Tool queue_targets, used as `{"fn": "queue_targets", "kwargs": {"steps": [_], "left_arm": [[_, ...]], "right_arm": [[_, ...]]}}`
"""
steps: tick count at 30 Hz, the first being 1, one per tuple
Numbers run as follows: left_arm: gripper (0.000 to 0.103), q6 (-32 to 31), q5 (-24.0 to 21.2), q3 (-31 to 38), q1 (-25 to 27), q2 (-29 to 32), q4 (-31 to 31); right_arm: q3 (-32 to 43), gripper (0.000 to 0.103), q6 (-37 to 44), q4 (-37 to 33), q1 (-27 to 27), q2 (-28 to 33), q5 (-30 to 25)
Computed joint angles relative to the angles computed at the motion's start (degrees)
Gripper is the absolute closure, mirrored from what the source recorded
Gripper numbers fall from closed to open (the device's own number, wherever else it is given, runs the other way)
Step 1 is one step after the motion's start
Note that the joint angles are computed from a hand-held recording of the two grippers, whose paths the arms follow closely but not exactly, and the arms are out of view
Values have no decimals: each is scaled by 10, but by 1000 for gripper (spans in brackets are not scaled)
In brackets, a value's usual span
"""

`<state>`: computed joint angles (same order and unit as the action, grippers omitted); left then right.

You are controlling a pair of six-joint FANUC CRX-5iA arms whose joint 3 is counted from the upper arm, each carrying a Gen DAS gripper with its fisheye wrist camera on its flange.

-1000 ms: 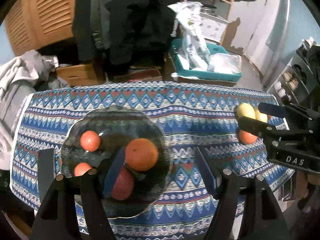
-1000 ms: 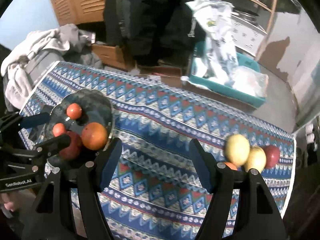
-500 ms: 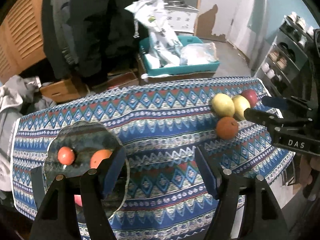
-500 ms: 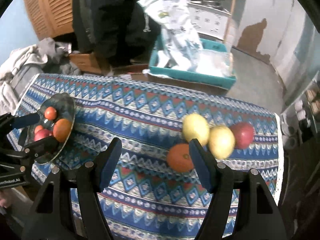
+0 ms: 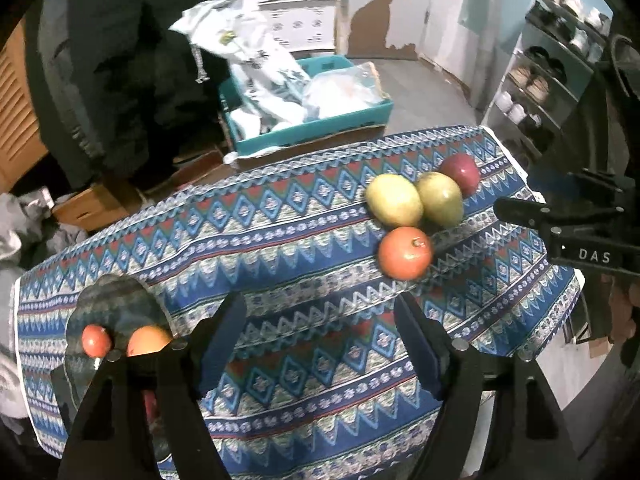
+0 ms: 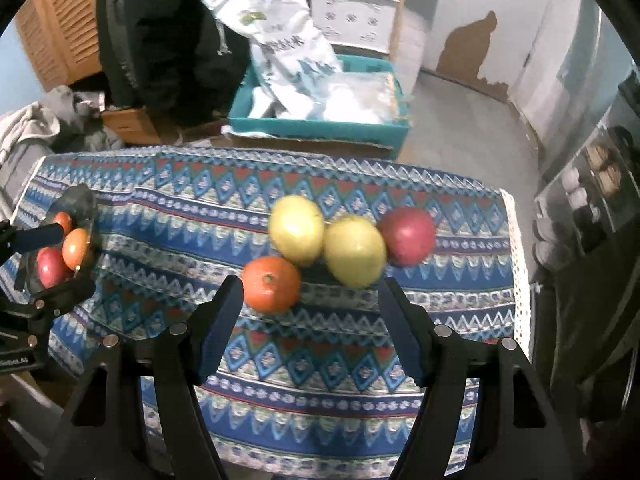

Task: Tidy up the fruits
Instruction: 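Withdraw both open tools from the bowl back toward the remaining fruit, then grasp an orange with the left tool while the right tool grasps a red apple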

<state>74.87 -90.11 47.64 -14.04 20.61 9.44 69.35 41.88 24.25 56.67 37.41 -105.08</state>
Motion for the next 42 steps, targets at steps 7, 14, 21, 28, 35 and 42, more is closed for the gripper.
{"fn": "queue_targets", "kwargs": {"steps": [7, 14, 21, 28, 35, 42], "left_arm": [[24, 21, -37, 87, -26, 67, 6], [22, 33, -73, 157, -59, 131, -4], [22, 53, -111, 225, -83, 198, 0], [22, 60, -124, 234, -93, 225, 2], [22, 68, -140, 246, -96, 250, 0], [25, 66, -101, 190, -93, 230, -1]], "right_arm": [[-78, 32, -7, -43, -36, -49, 8], [-121, 32, 18, -70, -71, -72, 10], [-208, 32, 2, -118, -106, -117, 54], [-264, 32, -17, -134, -119, -143, 93], [-292, 32, -29, -140, -129, -156, 117], [-296, 32, -36, -146, -135, -157, 129]]}}
